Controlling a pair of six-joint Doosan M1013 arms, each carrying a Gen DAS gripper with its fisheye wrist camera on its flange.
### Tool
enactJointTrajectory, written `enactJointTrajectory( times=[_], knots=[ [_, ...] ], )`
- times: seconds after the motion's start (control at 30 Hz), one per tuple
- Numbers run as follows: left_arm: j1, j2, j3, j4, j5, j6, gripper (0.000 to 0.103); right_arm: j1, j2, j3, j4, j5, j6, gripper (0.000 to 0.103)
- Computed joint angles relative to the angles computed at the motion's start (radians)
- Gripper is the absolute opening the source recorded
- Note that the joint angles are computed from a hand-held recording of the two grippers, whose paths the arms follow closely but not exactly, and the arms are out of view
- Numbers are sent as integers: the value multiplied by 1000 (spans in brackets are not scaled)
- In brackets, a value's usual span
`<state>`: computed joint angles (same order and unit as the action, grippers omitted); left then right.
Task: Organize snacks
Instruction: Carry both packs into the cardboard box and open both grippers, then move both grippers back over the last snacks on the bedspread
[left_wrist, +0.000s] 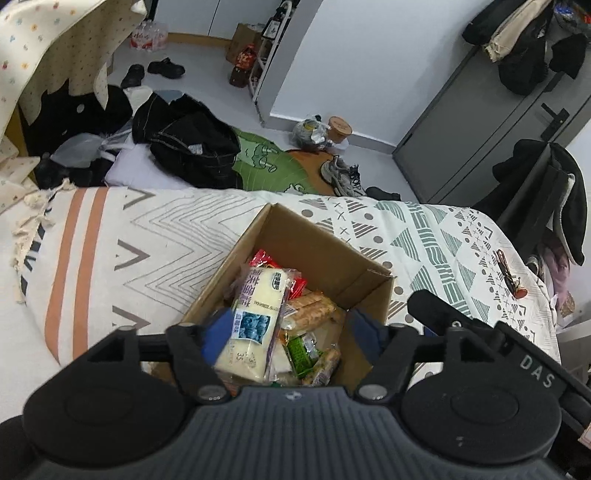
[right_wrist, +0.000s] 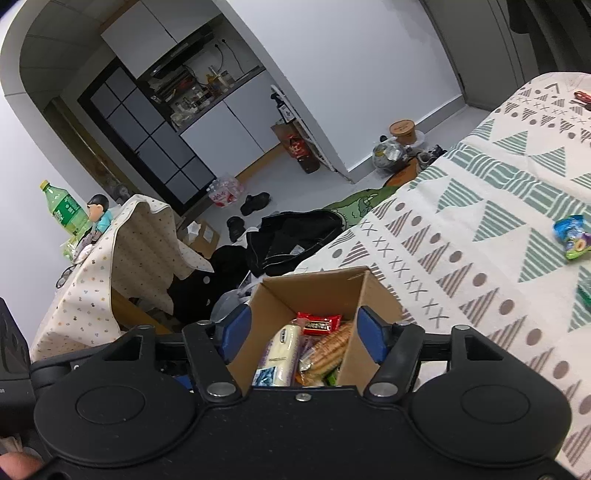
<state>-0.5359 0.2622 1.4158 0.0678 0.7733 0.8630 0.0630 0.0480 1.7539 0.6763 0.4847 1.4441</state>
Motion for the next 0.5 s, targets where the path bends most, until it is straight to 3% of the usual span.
enactJointTrajectory(
  times=[0.23, 0.5],
  knots=[
    [-7, -6, -3, -14, 2, 13, 85, -12, -31, 11, -17, -11, -1, 77],
    [-33, -13, -10, 43, 14, -17, 87, -32, -62, 14, -95, 0, 52, 86]
  ],
)
